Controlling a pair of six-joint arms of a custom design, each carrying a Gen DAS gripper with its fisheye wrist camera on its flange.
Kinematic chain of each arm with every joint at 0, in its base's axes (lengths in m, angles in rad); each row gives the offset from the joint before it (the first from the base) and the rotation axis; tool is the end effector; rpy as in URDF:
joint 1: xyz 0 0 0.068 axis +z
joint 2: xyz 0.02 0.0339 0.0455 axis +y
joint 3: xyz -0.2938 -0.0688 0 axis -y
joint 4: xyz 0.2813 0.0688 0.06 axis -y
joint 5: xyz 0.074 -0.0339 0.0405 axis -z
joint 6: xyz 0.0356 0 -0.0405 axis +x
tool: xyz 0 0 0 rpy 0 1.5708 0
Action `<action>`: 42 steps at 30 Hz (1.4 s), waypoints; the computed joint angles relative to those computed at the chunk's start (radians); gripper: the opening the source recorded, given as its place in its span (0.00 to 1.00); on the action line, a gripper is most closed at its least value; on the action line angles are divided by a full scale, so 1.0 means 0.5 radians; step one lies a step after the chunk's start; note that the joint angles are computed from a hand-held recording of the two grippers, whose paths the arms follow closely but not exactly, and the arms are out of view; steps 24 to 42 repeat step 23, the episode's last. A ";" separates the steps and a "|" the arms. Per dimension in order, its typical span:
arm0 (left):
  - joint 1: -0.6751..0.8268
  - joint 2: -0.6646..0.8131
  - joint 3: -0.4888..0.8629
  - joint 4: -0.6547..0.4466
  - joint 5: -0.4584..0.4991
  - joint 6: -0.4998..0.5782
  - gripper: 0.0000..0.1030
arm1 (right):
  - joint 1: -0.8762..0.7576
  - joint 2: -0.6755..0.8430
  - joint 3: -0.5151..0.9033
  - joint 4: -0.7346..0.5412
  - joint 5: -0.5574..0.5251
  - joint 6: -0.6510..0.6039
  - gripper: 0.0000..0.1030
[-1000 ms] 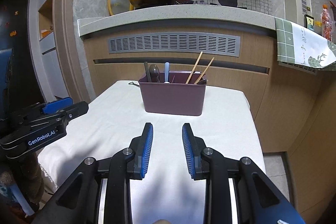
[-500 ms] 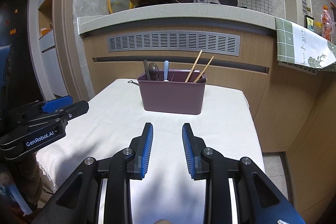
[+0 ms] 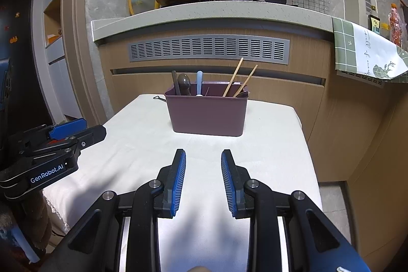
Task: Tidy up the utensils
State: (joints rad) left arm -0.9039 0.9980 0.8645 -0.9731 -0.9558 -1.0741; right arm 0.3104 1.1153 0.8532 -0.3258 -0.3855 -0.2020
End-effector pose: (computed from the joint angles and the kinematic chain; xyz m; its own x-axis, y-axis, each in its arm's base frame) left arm 0.1403 -0.1312 0.2979 -0.4633 -0.2316 -0.8554 -0.3780 0.9247 -0.0456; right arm 0.2502 0.0943 0.3031 -0.4008 -0.3238 -0.8570 -0.6751 0.7368 0.0374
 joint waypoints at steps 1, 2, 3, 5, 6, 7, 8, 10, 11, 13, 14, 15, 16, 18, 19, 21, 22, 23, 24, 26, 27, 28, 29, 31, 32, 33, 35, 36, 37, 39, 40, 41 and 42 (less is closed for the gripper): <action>-0.002 0.002 -0.002 0.003 0.000 0.001 0.45 | -0.001 0.001 0.000 0.001 -0.003 0.002 0.26; -0.001 0.006 -0.003 0.005 0.002 0.003 0.45 | -0.003 0.003 0.000 0.000 -0.003 0.002 0.26; 0.009 0.004 -0.004 0.016 0.009 0.020 0.45 | -0.001 0.003 0.001 -0.001 -0.001 0.003 0.26; 0.011 0.008 -0.005 0.018 0.015 0.019 0.45 | -0.005 0.005 0.002 -0.001 -0.004 0.006 0.26; 0.012 0.008 -0.006 0.019 0.016 0.020 0.45 | -0.005 0.006 0.002 0.000 -0.004 0.006 0.26; 0.010 0.011 -0.006 0.017 0.015 0.016 0.45 | -0.006 0.007 0.002 0.001 0.000 0.008 0.26; 0.010 0.011 -0.008 0.020 0.020 0.016 0.45 | -0.007 0.008 0.002 0.002 0.002 0.008 0.26; 0.005 0.013 -0.008 0.018 0.022 0.012 0.45 | -0.007 0.010 0.006 -0.002 0.013 0.010 0.26; 0.003 0.016 -0.009 0.018 0.022 0.013 0.45 | -0.009 0.009 0.006 -0.002 0.015 0.011 0.26; 0.005 0.016 -0.013 0.021 0.027 0.020 0.45 | -0.015 0.008 0.005 0.001 0.015 0.014 0.26; 0.009 0.017 -0.015 0.026 0.032 0.029 0.45 | -0.016 0.007 0.005 0.001 0.016 0.015 0.26; 0.013 0.019 -0.016 0.031 0.036 0.037 0.45 | -0.015 0.006 0.005 0.002 0.019 0.017 0.26; 0.012 0.025 -0.015 0.030 0.038 0.039 0.45 | -0.012 0.004 0.004 0.000 0.025 0.017 0.26; 0.008 0.038 -0.012 0.022 0.041 0.030 0.45 | -0.014 0.005 0.005 -0.003 0.020 0.013 0.26; 0.007 0.041 -0.012 0.019 0.045 0.025 0.45 | -0.013 0.005 0.005 -0.004 0.021 0.010 0.26; -0.004 0.037 -0.024 0.011 0.033 0.001 0.45 | -0.007 0.005 0.006 -0.006 0.032 0.007 0.27; -0.005 0.028 -0.034 0.013 0.023 -0.008 0.45 | -0.002 0.005 0.006 -0.008 0.039 0.005 0.27; 0.011 0.006 -0.050 0.029 0.036 0.003 0.45 | 0.004 0.004 0.006 -0.008 0.046 0.005 0.27; 0.011 0.006 -0.050 0.029 0.036 0.003 0.45 | 0.004 0.004 0.006 -0.008 0.046 0.005 0.27; 0.011 0.006 -0.050 0.029 0.036 0.003 0.45 | 0.004 0.004 0.006 -0.008 0.046 0.005 0.27; 0.011 0.006 -0.050 0.029 0.036 0.003 0.45 | 0.004 0.004 0.006 -0.008 0.046 0.005 0.27; 0.011 0.006 -0.050 0.029 0.036 0.003 0.45 | 0.004 0.004 0.006 -0.008 0.046 0.005 0.27; 0.011 0.006 -0.050 0.029 0.036 0.003 0.45 | 0.004 0.004 0.006 -0.008 0.046 0.005 0.27; 0.011 0.006 -0.050 0.029 0.036 0.003 0.45 | 0.004 0.004 0.006 -0.008 0.046 0.005 0.27; 0.011 0.006 -0.050 0.029 0.036 0.003 0.45 | 0.004 0.004 0.006 -0.008 0.046 0.005 0.27; 0.011 0.006 -0.050 0.029 0.036 0.003 0.45 | 0.004 0.004 0.006 -0.008 0.046 0.005 0.27; 0.011 0.006 -0.050 0.029 0.036 0.003 0.45 | 0.004 0.004 0.006 -0.008 0.046 0.005 0.27; 0.011 0.006 -0.050 0.029 0.036 0.003 0.45 | 0.004 0.004 0.006 -0.008 0.046 0.005 0.27; 0.011 0.006 -0.050 0.029 0.036 0.003 0.45 | 0.004 0.004 0.006 -0.008 0.046 0.005 0.27; 0.011 0.006 -0.050 0.029 0.036 0.003 0.45 | 0.004 0.004 0.006 -0.008 0.046 0.005 0.27; 0.011 0.006 -0.050 0.029 0.036 0.003 0.45 | 0.004 0.004 0.006 -0.008 0.046 0.005 0.27; 0.011 0.006 -0.050 0.029 0.036 0.003 0.45 | 0.004 0.004 0.006 -0.008 0.046 0.005 0.27; 0.011 0.006 -0.050 0.029 0.036 0.003 0.45 | 0.004 0.004 0.006 -0.008 0.046 0.005 0.27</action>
